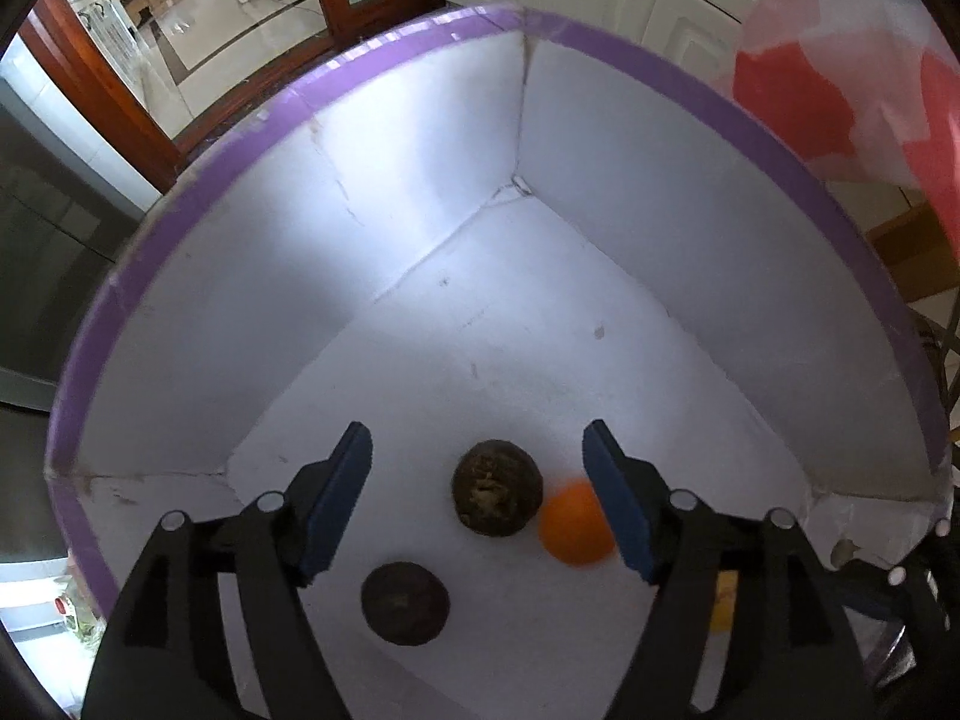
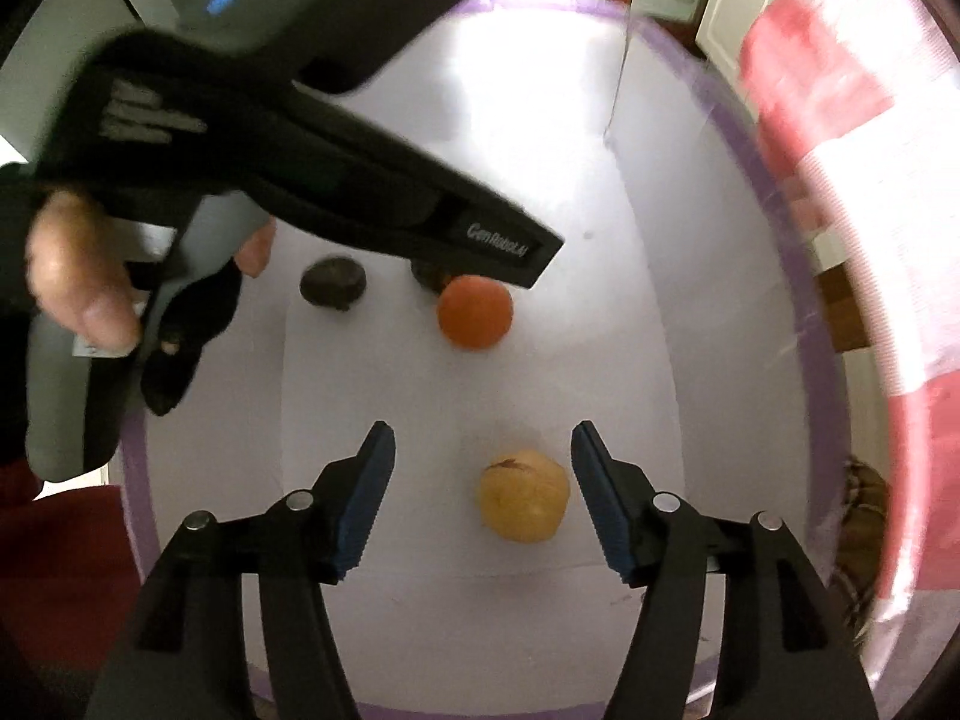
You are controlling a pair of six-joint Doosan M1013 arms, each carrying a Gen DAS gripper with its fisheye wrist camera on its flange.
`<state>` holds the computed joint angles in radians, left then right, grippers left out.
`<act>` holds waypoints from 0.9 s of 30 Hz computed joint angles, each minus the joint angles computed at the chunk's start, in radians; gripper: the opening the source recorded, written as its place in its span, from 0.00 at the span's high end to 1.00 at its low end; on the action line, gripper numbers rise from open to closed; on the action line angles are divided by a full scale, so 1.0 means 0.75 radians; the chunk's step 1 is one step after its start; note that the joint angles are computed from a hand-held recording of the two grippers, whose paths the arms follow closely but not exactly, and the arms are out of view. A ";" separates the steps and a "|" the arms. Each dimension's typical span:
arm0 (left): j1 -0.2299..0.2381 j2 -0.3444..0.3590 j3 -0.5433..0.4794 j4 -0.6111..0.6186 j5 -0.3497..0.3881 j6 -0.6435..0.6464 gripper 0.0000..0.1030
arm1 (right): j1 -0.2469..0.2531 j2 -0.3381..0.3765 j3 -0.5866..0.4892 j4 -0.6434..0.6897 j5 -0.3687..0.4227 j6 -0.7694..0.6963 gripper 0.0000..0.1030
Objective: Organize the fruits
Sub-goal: 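Open both grippers to drop the orange and dark fruit into the box, then move both tools back over the table toward the remaining fruits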
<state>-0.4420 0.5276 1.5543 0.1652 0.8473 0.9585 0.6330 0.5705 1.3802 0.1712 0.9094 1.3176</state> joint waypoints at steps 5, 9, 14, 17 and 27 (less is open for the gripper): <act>0.015 -0.064 0.014 0.077 -0.071 -0.126 0.22 | -0.028 -0.113 0.088 0.126 -0.179 -0.115 0.31; -0.018 -0.141 0.008 0.336 -0.162 -0.420 0.19 | -0.082 -0.233 0.179 0.359 -0.336 -0.246 0.27; -0.105 -0.224 -0.016 0.791 -0.337 -0.841 0.02 | -0.163 -0.399 0.312 0.585 -0.582 -0.363 0.20; -0.148 -0.211 -0.090 0.798 -0.473 -0.781 0.02 | -0.220 -0.505 0.416 0.585 -0.774 -0.328 0.15; -0.313 0.123 -0.604 -0.168 -0.508 0.294 0.02 | -0.499 -0.683 0.637 -0.782 -0.912 1.348 0.15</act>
